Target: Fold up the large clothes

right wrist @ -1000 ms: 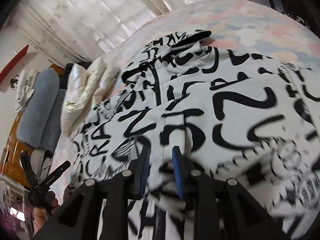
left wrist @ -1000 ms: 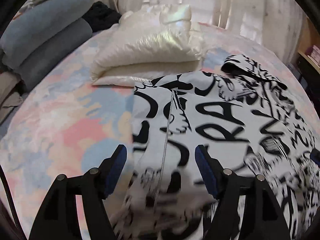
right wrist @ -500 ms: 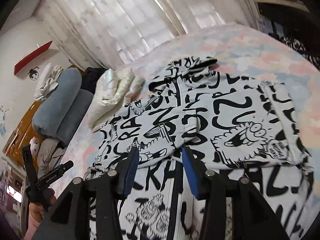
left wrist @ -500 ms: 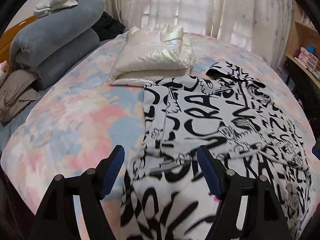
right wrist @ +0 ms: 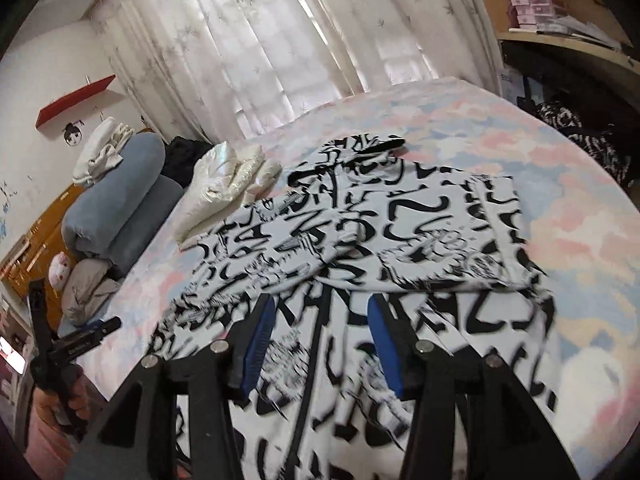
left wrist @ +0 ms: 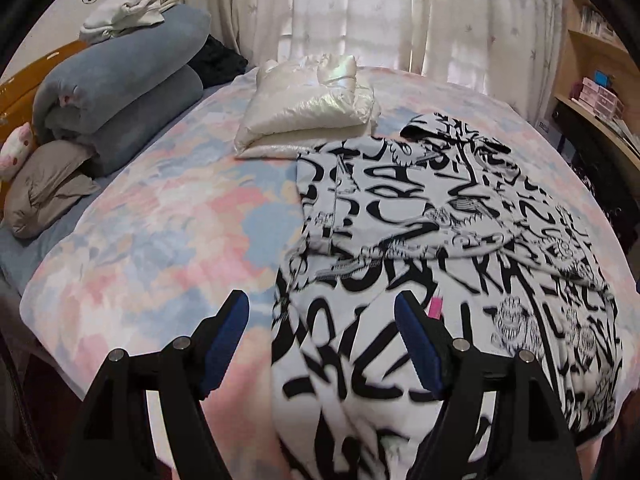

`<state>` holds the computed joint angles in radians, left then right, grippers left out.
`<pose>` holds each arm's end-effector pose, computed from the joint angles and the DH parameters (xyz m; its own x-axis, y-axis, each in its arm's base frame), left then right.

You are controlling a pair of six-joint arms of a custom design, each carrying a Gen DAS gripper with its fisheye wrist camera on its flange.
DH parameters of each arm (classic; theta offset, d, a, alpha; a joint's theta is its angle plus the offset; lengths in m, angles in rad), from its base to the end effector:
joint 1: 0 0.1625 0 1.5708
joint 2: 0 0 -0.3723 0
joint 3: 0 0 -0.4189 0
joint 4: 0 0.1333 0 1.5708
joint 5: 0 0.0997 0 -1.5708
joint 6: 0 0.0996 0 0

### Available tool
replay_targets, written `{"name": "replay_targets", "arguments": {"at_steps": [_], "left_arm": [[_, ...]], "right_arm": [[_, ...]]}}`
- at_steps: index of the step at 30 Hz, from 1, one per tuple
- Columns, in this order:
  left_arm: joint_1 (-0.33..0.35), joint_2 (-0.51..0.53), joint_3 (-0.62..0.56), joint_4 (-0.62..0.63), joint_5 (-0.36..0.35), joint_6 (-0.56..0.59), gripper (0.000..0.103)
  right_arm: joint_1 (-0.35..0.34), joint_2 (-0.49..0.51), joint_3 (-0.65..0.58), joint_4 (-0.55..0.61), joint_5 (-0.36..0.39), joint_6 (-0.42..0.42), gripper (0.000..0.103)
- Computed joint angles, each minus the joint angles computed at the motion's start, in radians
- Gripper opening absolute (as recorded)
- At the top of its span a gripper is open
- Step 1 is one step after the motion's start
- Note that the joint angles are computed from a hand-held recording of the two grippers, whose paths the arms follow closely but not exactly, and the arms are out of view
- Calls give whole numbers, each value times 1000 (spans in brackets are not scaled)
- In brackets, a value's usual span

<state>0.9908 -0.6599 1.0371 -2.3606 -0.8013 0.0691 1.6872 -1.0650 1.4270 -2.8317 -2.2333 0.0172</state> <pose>-0.2709 -0.7832 0.2109 -0.7172 0.2128 -0.6635 0.5529 0.7534 -0.3560 0.1523 -0.6826 0.3690 -0.8401 0.3971 0.3694 -0.0579 0.6115 -0.7891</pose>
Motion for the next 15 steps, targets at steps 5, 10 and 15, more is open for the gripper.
{"name": "replay_targets", "arguments": {"at_steps": [5,10,15], "left_arm": [[27,-72,79,78,-27,-82,74],[82,-112,120,181,-124,-154,74],[130,-127,144,205,-235,-220,74]], "right_arm": [[-3,-92,123,14,-42,25,48],[-25,-212,263,38,-64,78,49],[-47,-317,370,90,-83,139,49]]}}
